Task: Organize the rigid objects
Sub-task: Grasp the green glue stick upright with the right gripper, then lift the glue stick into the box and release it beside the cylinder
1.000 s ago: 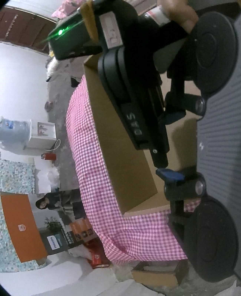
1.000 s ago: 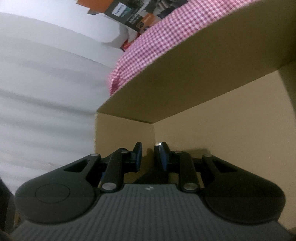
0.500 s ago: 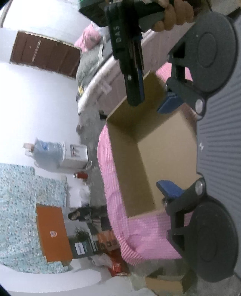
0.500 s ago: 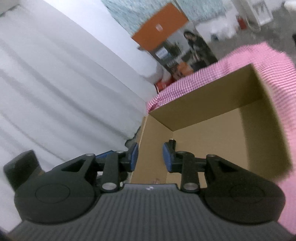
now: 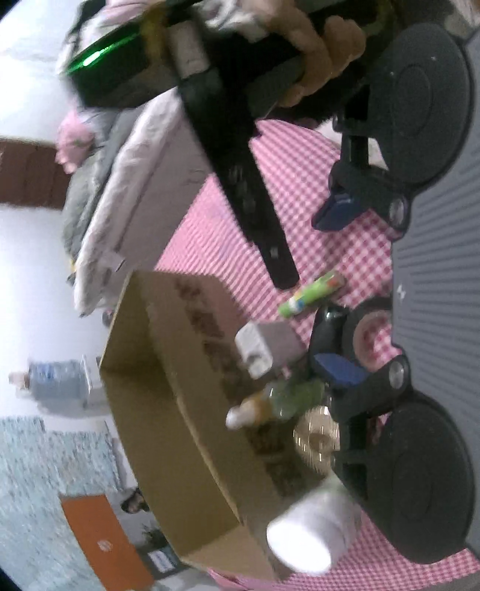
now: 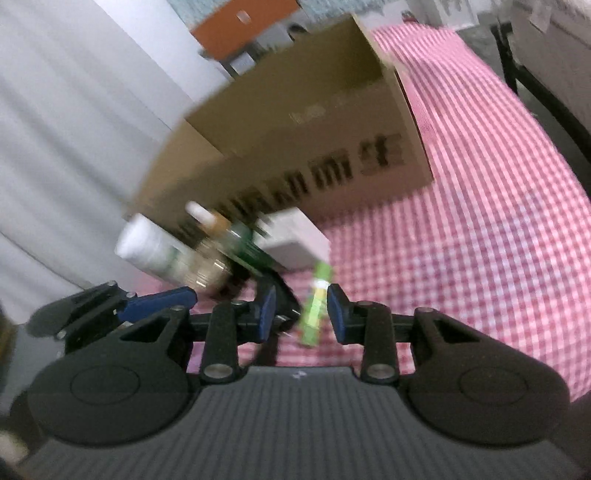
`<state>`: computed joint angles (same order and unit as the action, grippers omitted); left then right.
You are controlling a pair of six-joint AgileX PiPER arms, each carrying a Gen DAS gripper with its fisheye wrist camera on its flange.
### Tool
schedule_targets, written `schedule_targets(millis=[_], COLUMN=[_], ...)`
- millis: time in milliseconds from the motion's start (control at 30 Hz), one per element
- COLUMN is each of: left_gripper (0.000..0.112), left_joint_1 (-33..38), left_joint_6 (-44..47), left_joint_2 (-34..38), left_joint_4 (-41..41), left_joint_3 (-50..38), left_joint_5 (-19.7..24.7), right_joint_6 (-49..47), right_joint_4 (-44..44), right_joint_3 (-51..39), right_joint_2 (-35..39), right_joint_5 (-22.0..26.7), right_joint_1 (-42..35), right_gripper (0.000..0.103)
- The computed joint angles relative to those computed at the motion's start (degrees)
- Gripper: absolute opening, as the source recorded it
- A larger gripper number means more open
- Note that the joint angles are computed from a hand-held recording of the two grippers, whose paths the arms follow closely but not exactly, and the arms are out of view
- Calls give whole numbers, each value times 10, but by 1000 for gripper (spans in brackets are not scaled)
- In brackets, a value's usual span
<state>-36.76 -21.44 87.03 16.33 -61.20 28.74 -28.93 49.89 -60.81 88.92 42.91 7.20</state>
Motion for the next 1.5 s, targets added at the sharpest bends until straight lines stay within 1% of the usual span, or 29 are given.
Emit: schedule_targets(millis=[67,133,233,333,400,467,533,667,733,800,933,1033,1167,1367,1500], left_gripper=[64,52,43,39,39,39,39,41,44,44,44,44,44,38,37], left_joint_1=[-12,-13,-6,-7,-9,-7,-6,-11,-11,-12,-17,-26,-30,-37,-30], left_joint_6=[-29,-36,-21,-21,-23,-14,-3,11,23,28,19,-11,-32,-67,-51], left_joint_2=[24,43,59,67,69,67,71,83,92,103,129,139,144,144,142], left_joint_4=[28,29,11,9,13,6,-5,-22,-38,-45,-40,-8,12,44,20], left_joint_3=[-3,-8,-10,-10,-10,-5,-8,-22,-32,-44,-69,-78,-79,-75,-76], left_joint_5=[-8,-14,-27,-36,-38,-42,-44,-37,-32,-25,-12,-7,-12,-17,-15], right_joint_6=[-14,-10,18,45,45,52,50,38,23,7,-25,-48,-66,-92,-97], right_joint_4=[-1,-14,-56,-97,-96,-109,-102,-66,-38,-10,44,74,86,95,107], right_joint_3=[-6,-19,-48,-71,-80,-79,-68,-31,-10,9,38,50,50,50,55], right_joint_2=[27,44,68,88,103,101,91,61,51,40,34,35,38,40,39], right_joint_5=[-14,-30,-52,-47,-43,-49,-48,-39,-33,-25,-12,2,19,26,26], right_joint_1=[9,24,53,66,69,73,66,36,18,1,-23,-39,-52,-56,-58], right_gripper=[29,28,26,21,15,15,14,14,14,14,14,14,14,14,14])
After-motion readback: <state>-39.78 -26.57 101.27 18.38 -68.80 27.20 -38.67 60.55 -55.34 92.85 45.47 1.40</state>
